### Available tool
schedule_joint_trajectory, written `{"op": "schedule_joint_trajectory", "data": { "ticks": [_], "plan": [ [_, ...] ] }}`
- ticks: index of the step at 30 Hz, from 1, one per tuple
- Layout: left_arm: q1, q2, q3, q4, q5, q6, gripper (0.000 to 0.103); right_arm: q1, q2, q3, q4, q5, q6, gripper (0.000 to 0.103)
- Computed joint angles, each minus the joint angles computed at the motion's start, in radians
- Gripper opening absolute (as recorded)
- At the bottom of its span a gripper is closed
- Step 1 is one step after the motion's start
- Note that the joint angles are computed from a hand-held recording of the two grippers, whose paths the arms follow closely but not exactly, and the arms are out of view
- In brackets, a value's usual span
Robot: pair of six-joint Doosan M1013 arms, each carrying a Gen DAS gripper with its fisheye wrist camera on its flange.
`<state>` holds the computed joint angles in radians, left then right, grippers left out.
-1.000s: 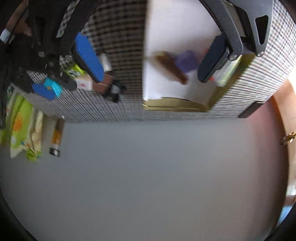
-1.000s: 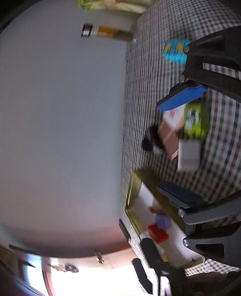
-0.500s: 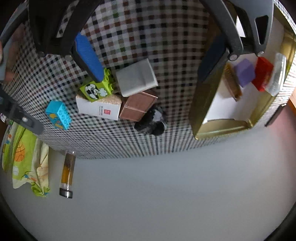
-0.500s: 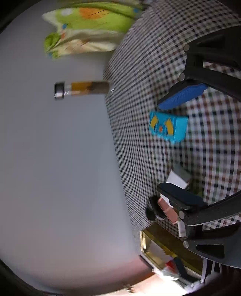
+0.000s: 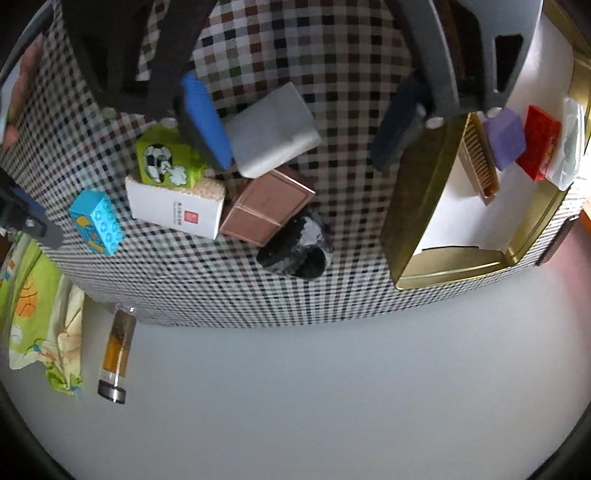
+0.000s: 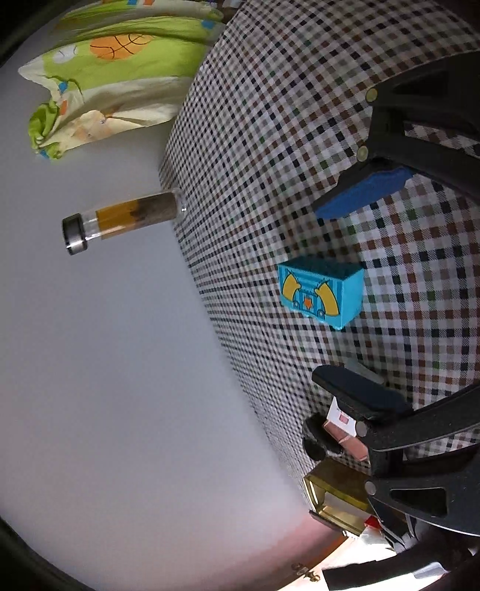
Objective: Organize rigid objects
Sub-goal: 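Move both grippers back toward the remaining boxes and blue block, then grasp the blue toy block with the right gripper while the left gripper grasps the white box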
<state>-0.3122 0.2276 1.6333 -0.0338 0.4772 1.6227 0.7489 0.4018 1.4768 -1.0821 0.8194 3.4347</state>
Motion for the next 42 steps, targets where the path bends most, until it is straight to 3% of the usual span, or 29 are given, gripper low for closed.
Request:
{"op": "schedule_joint_trajectory", "data": {
  "ticks": [2, 7, 10, 14, 15, 16, 17, 18, 20, 22, 31, 33, 37, 42],
  "plan": [
    [0.005, -0.003, 0.003, -0.035, 0.000, 0.029, 0.064, -0.009, 0.010, -0.022, 0.051, 0.005, -0.062, 0.083],
    [0.009, -0.003, 0.004, -0.058, 0.002, 0.048, 0.064, -0.029, 0.044, -0.085, 0.190, 0.024, -0.244, 0.083],
    [0.008, 0.006, -0.006, -0.048, 0.010, 0.032, 0.072, -0.047, 0.062, -0.116, 0.278, 0.040, -0.332, 0.083],
    [0.005, 0.011, -0.011, -0.087, 0.025, 0.093, 0.085, -0.077, 0.071, -0.126, 0.411, 0.000, -0.435, 0.082],
    [0.003, 0.010, -0.010, -0.088, 0.026, 0.099, 0.087, -0.077, 0.069, -0.122, 0.395, -0.004, -0.426, 0.078],
    [0.003, 0.009, -0.008, -0.090, 0.023, 0.103, 0.088, -0.079, 0.068, -0.118, 0.400, -0.008, -0.428, 0.061],
    [0.003, 0.007, -0.005, -0.094, 0.018, 0.111, 0.090, -0.079, 0.067, -0.117, 0.402, -0.008, -0.428, 0.053],
    [0.002, 0.003, 0.000, -0.085, 0.010, 0.105, 0.100, -0.080, 0.066, -0.114, 0.397, -0.014, -0.423, 0.052],
    [0.003, -0.002, 0.007, -0.056, -0.008, 0.063, 0.102, -0.075, 0.059, -0.103, 0.371, -0.033, -0.410, 0.046],
    [0.019, -0.001, 0.004, -0.124, 0.001, 0.101, 0.102, -0.061, 0.056, -0.099, 0.315, -0.021, -0.376, 0.046],
    [0.031, -0.014, 0.016, -0.187, -0.006, 0.151, 0.102, -0.003, 0.052, -0.097, 0.074, 0.071, -0.274, 0.046],
    [0.035, -0.022, 0.031, -0.242, -0.032, 0.196, 0.102, 0.001, 0.052, -0.094, 0.048, 0.079, -0.260, 0.046],
    [0.052, -0.044, 0.060, -0.447, -0.042, 0.418, 0.102, 0.009, 0.051, -0.090, 0.010, 0.090, -0.227, 0.046],
    [0.041, -0.059, 0.081, -0.488, -0.088, 0.497, 0.098, 0.009, 0.040, -0.072, -0.009, 0.069, -0.189, 0.046]
  ]
}}
